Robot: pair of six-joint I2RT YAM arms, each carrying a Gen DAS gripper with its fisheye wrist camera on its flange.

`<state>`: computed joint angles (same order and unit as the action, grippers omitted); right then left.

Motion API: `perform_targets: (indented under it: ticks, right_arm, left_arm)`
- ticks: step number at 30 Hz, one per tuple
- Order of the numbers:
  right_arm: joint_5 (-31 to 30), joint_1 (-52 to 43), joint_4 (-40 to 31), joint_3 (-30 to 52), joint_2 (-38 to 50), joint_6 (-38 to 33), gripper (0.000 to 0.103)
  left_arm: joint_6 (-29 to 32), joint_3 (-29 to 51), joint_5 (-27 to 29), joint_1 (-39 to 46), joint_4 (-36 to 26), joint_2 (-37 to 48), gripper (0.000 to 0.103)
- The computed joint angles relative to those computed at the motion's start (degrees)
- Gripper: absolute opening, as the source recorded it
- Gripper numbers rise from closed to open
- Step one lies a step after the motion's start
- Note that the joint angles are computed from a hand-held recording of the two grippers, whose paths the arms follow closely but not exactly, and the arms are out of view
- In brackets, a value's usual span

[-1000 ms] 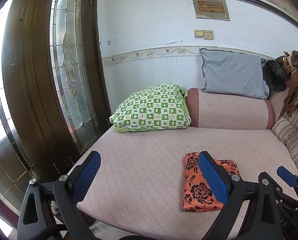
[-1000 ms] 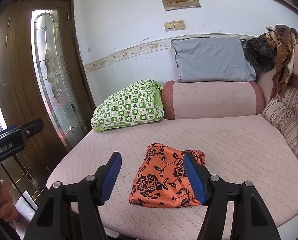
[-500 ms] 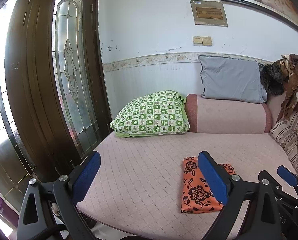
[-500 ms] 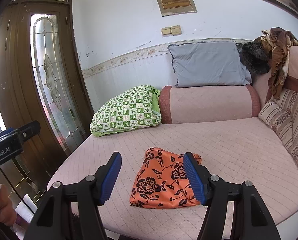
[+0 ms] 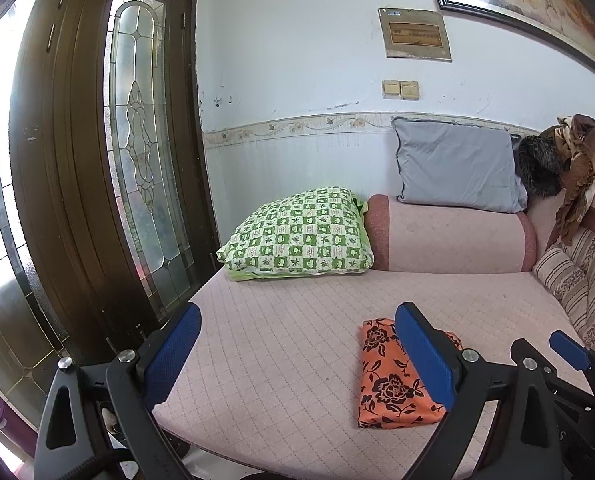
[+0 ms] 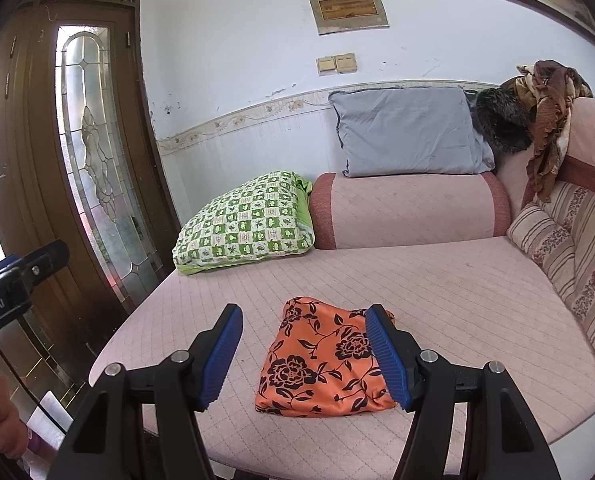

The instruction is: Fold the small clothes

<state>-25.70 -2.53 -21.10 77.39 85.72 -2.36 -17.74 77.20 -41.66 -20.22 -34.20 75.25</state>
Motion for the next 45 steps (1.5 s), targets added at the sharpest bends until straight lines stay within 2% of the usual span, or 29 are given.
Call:
perform_targets:
  ticks: [19, 28, 45]
  right_arm:
    - [1.1, 0.8, -1.9, 0.0, -4.7, 0.9, 0.067]
    - [0.8, 0.8, -2.2, 1.0, -2.4, 1.0, 0.067]
    - [2.5, 1.7, -2.2, 2.8, 2.5, 1.4, 0.067]
  left_arm:
    - [0.6, -2.5, 1.4, 0.5, 1.1, -4.5, 0.098]
    - [0.7, -1.2, 2.8, 1.5, 1.1, -2.1, 0.098]
    - [1.1, -2.1, 6.7, 4.1, 4.7, 2.0, 0.098]
